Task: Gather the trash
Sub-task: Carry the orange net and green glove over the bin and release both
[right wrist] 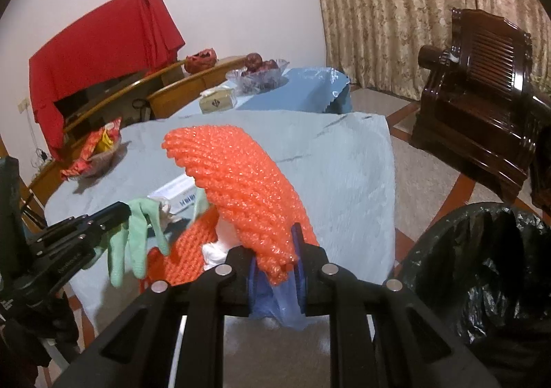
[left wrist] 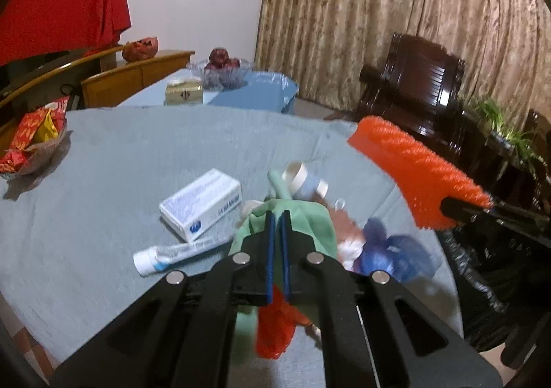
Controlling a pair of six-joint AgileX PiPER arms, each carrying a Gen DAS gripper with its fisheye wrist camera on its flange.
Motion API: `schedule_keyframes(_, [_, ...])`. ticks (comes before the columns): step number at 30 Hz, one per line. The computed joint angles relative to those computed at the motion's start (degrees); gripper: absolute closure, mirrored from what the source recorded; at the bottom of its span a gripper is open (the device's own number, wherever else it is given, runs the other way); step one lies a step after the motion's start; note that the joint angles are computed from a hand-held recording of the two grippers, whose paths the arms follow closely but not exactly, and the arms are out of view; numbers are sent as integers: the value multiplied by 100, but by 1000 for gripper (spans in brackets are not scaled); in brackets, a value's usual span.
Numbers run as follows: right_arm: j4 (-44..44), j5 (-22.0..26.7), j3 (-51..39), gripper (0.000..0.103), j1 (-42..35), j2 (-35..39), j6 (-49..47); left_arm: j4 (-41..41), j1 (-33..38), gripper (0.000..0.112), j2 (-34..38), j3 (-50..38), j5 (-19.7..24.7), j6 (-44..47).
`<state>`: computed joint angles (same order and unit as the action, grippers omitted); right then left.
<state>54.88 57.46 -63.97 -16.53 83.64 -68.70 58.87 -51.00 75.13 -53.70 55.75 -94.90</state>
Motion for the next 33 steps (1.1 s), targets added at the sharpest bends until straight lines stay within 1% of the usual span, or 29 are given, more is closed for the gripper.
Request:
schedule_keyframes(5, [68,268,-108,86,-343,-113,-2,203,-270,109,8,-349,144,103])
schedule_keyframes(8, [56,464,-236,86,-635,-137,18,239,-405,109,122,-617,114,219])
schedule_keyframes(14, [10,832,-542,86,-1420,-57,-53,158,-565,109,531,-1187,-154,477])
schedule_keyframes(17, [-10,916,-663,86,-1787,8,-155,87,-580,109,844,-1516,-430,629])
schedule_keyframes(19, [-62,940,-727,86,-1984,118,-231,61,-636,109,1066,-1740,-525,724])
schedule_keyframes(21, [-166,938,-794,86,-2082,260,-153,-13,-606,109,1208,-1812,-705,755])
schedule_keyframes(23, [-228,968,-790,93,-2162,369,-158,-107,-575,109,1325,-1867,-796,814])
schedule_keyframes(25, [-267,900,-724,95,-2201,380,-275,-255,-573,109,1425,-1892,-875,893])
schedule_keyframes(31, [-254,1137,-896,96,-2316,503,-271,-448,-609,109,1552,-1918,-984,1058])
schedule_keyframes(33, [-260,1144,-850,96,-2313,473,-312,-447,-615,109,1532,-1868,-1010,1067])
